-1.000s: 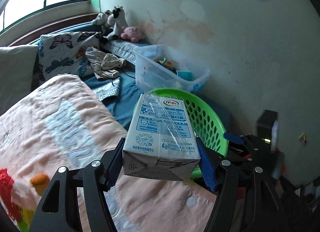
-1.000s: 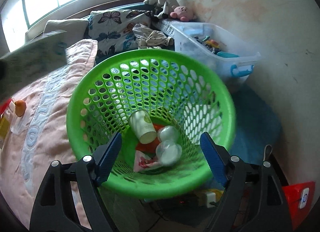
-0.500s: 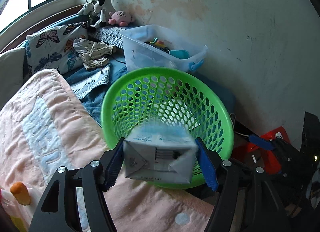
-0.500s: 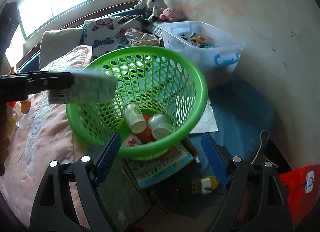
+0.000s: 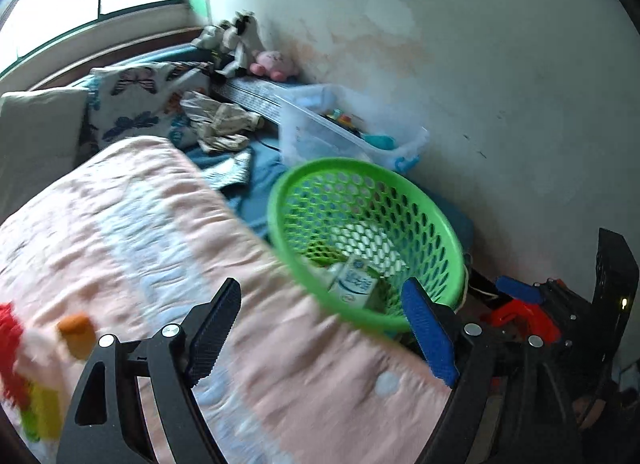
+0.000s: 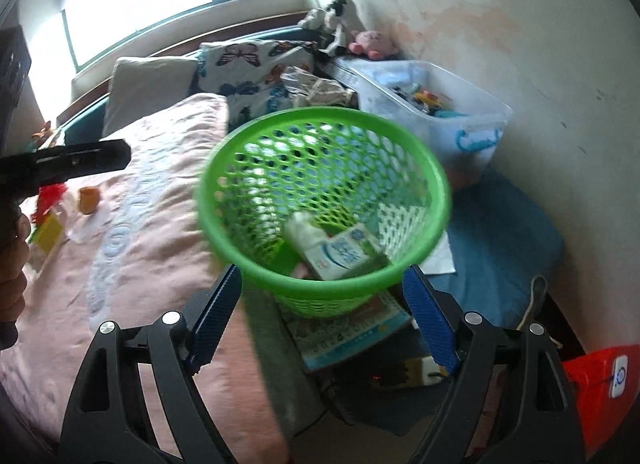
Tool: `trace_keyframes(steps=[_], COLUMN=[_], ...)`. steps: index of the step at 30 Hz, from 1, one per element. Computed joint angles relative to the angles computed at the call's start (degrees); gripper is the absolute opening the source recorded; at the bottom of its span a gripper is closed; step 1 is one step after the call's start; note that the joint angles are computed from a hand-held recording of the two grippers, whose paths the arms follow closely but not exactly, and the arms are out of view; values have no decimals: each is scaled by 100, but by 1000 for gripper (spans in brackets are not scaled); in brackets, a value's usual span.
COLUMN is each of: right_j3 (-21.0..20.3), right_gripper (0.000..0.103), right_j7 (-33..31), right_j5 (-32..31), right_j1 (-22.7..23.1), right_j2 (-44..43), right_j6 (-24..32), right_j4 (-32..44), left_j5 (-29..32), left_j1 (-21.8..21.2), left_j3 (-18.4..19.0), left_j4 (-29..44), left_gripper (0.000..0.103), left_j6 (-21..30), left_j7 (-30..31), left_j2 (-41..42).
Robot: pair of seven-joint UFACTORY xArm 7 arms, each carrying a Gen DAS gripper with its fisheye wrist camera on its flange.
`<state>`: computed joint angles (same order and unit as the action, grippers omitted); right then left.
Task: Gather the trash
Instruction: 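Move both tools back over the bed toward the remaining items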
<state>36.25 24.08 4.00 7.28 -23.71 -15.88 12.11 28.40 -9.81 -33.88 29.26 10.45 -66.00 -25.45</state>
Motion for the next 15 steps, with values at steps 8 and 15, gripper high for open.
trace_keyframes(steps=[8, 15], right_j3=[792, 1942], right_gripper=[85, 86], right_j7=[174, 243], right_j5=[-133, -273], right_j1=[-122, -817], right_j2=[92, 491], right_j6=[164, 201], right_j4=[530, 1208], left_j5=[-805, -1297], left_j1=[-1257, -2275], left_j3=[480, 588], left_j4=[-1376, -2236], left_gripper=[80, 82], left_j6=[1397, 3327], left_j7=[63, 24], left_j2=[-2369, -4461])
